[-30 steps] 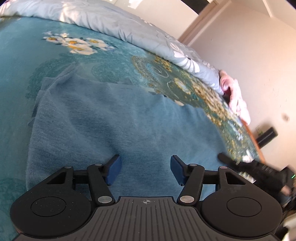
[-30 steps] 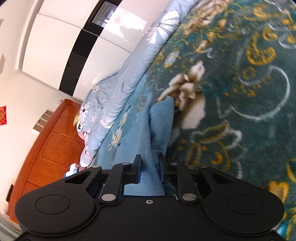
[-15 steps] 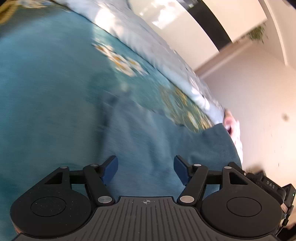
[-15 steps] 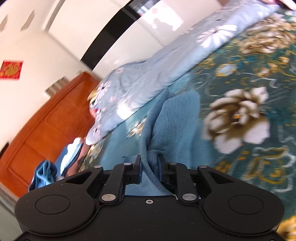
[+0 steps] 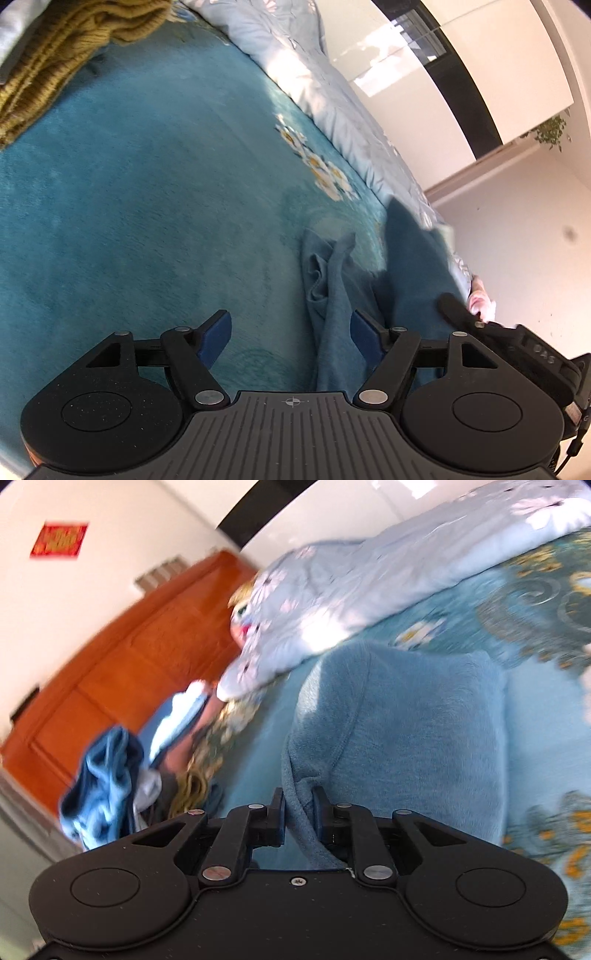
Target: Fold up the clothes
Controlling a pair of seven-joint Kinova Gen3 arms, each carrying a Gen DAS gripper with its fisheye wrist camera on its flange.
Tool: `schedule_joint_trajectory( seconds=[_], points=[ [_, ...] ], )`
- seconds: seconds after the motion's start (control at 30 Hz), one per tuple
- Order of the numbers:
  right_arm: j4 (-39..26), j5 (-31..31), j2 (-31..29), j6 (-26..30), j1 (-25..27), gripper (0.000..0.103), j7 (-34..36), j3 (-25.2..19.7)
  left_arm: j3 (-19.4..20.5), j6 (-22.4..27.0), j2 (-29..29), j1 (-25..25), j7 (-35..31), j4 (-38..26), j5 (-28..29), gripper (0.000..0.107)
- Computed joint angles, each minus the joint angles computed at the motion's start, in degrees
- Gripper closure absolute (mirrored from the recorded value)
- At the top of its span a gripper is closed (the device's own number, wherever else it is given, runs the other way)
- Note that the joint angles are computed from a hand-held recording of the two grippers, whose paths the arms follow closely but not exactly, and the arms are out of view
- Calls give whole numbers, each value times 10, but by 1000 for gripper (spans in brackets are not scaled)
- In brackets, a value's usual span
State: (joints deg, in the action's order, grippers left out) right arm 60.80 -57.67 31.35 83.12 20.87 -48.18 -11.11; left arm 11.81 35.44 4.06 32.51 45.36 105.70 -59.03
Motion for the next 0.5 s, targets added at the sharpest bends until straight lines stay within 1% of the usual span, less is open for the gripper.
schedule_joint_trajectory(
  seconds=[0.07,0.1,0.17,0.27,0.37,0.43,0.5],
  points=[
    [15,28,-11,-13,-22,86,2,6,-1,-4,-1,-1,4,4,-2,39],
    [24,42,-17,-20,-34,83,2,12,-1,-6,-1,-2,5,6,-2,39],
    [35,47,-16,-18,-36,80,-9,12,-2,-13,-1,-4,10,8,-6,38],
    [42,23,-13,2,-16,72,4,6,-3,-23,-2,-6,16,13,-13,38],
    [39,-10,-5,30,16,71,8,-2,-4,-34,-4,-7,33,16,-26,38],
    [49,-40,-11,28,32,68,5,7,-2,-41,-6,-6,47,18,-45,38],
    [58,-49,-19,20,50,66,8,19,1,-49,-8,-5,56,16,-63,37]
  ],
)
